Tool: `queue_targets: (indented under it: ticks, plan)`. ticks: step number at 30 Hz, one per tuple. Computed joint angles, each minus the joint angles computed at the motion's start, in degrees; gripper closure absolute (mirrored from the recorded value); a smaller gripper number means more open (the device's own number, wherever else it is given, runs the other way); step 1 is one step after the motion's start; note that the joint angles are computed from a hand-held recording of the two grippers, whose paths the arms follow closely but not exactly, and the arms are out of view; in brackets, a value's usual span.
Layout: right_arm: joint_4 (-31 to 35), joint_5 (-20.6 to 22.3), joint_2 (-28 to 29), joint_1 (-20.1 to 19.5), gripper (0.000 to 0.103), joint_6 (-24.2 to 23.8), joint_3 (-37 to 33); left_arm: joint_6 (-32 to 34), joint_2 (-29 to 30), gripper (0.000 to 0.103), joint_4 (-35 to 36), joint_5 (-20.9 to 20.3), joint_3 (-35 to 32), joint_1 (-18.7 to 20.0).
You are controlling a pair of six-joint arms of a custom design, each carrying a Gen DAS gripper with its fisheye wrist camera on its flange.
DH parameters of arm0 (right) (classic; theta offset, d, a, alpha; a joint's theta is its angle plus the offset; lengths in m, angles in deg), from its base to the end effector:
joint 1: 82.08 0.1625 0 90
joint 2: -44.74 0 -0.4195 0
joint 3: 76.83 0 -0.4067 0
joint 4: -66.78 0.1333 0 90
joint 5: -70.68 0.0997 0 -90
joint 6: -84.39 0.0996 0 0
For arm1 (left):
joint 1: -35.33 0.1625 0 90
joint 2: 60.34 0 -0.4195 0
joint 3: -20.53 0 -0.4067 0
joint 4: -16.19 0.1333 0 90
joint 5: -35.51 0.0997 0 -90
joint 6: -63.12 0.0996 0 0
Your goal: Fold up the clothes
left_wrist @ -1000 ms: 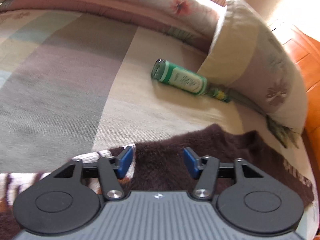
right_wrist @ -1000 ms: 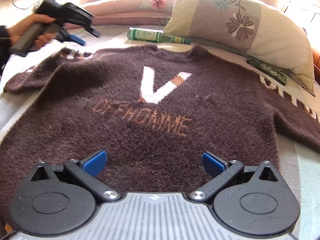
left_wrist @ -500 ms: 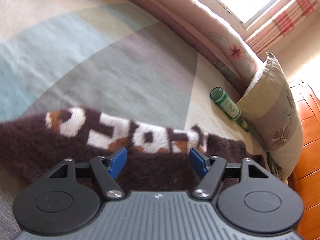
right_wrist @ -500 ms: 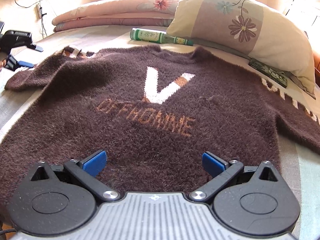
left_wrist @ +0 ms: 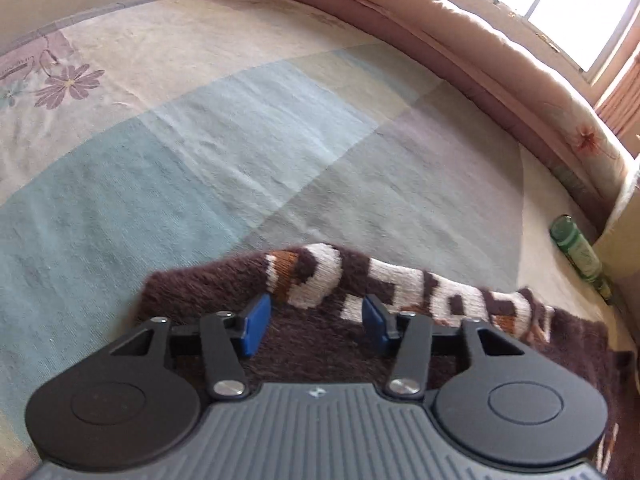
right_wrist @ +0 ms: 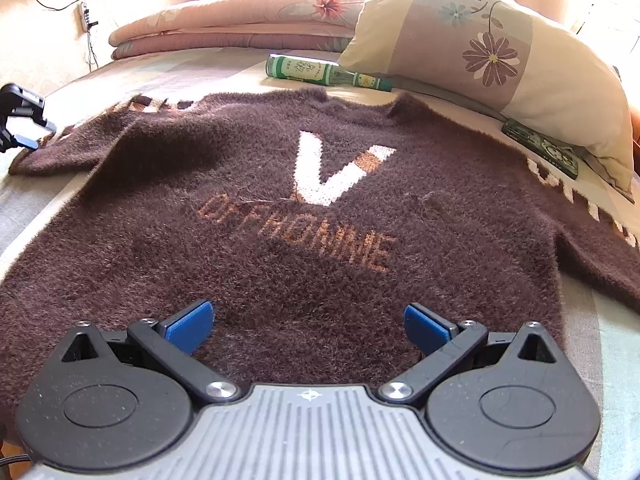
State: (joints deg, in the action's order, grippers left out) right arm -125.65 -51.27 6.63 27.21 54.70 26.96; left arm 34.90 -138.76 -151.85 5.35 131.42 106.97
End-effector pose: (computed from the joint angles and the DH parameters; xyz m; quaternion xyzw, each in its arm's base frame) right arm 0.2835 -0.5661 0.0427 0.2993 -0.8662 0.2781 0.2876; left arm 0.0404 -0.5748 0.3913 -0.2611 0.7795 -0.4901 0.2897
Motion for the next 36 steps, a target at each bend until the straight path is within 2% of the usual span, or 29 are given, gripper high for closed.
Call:
queue_targets:
  ticks: [3, 7, 9, 11, 12, 14, 15, 16, 18, 20, 21, 22, 24, 27, 29, 33, 34, 36]
  plan:
    - [0.17, 0.08, 0.06, 0.04, 0.000, -0.02, 0.00, 4.21, 1.38, 0.041, -3.02, -3.62, -1.07, -1.09]
    - [0.42, -0.76, 0.65, 0.17, 0.000, -0.34, -0.47, 6.46, 6.39, 0.037, 0.11, -8.25, -6.54, -1.07]
    - [0.70, -1.16, 0.89, 0.16, 0.000, -0.31, -0.72, 6.90, 10.69, 0.035, 5.28, -3.40, -10.72, -1.40]
    - [0.89, -1.44, 1.02, 0.12, 0.000, -0.31, -0.87, 5.28, 15.83, 0.032, 11.68, 5.24, -15.44, -0.87]
    - [0.98, -1.51, 1.05, 0.11, 0.000, -0.27, -0.91, 6.02, 18.04, 0.024, 11.94, 8.19, -17.13, -0.28]
    - [1.04, -1.21, 0.86, 0.05, 0.000, -0.11, -0.81, 10.67, 22.08, 0.013, 7.19, 14.19, -20.18, 0.19]
    - [0.99, -1.05, 0.76, 0.03, 0.000, -0.06, -0.74, 10.74, 23.17, 0.006, 6.92, 16.27, -21.58, 0.61]
    - [0.93, -0.96, 0.65, 0.01, 0.000, -0.04, -0.69, 8.40, 23.02, 0.003, 8.41, 16.39, -22.13, 1.20]
    - [0.74, -0.88, 0.39, 0.00, 0.000, 0.08, -0.51, -0.61, 19.84, 0.004, 15.53, 13.13, -21.26, 1.75]
    - [0.35, -0.25, -0.04, -0.07, 0.000, 0.26, -0.15, -2.61, 18.08, 0.009, 17.54, 12.91, -19.97, 0.72]
    - [0.13, 0.13, -0.25, -0.10, 0.000, 0.38, 0.03, -1.63, 17.44, 0.009, 16.24, 12.78, -19.03, 0.05]
    - [-0.01, 0.48, -0.43, -0.10, 0.000, 0.43, 0.23, 1.76, 16.69, 0.009, 12.55, 10.55, -17.74, -0.78]
    - [-0.06, 0.86, -0.59, -0.05, 0.000, 0.09, 0.43, 9.90, 15.65, 0.009, 3.38, 1.62, -15.67, -1.66]
    - [0.37, 0.46, -0.21, 0.12, 0.000, -0.48, 0.19, 14.85, 15.28, 0.008, -1.97, -12.80, -14.76, -1.52]
    - [0.57, -0.05, 0.13, 0.20, 0.000, -0.64, -0.05, 16.10, 16.88, 0.008, -3.53, -18.42, -15.95, -0.51]
    - [0.80, -0.56, 0.26, 0.16, 0.000, -0.52, -0.24, 12.38, 19.14, 0.009, -5.71, -21.81, -16.88, 2.83]
    - [0.70, -0.44, 0.15, 0.12, 0.000, -0.42, -0.14, 12.65, 18.66, 0.013, -7.74, -23.10, -15.61, 3.55]
    - [0.37, 0.08, -0.26, 0.01, 0.000, -0.16, 0.18, 13.59, 16.07, 0.015, -11.47, -25.71, -11.73, 4.38]
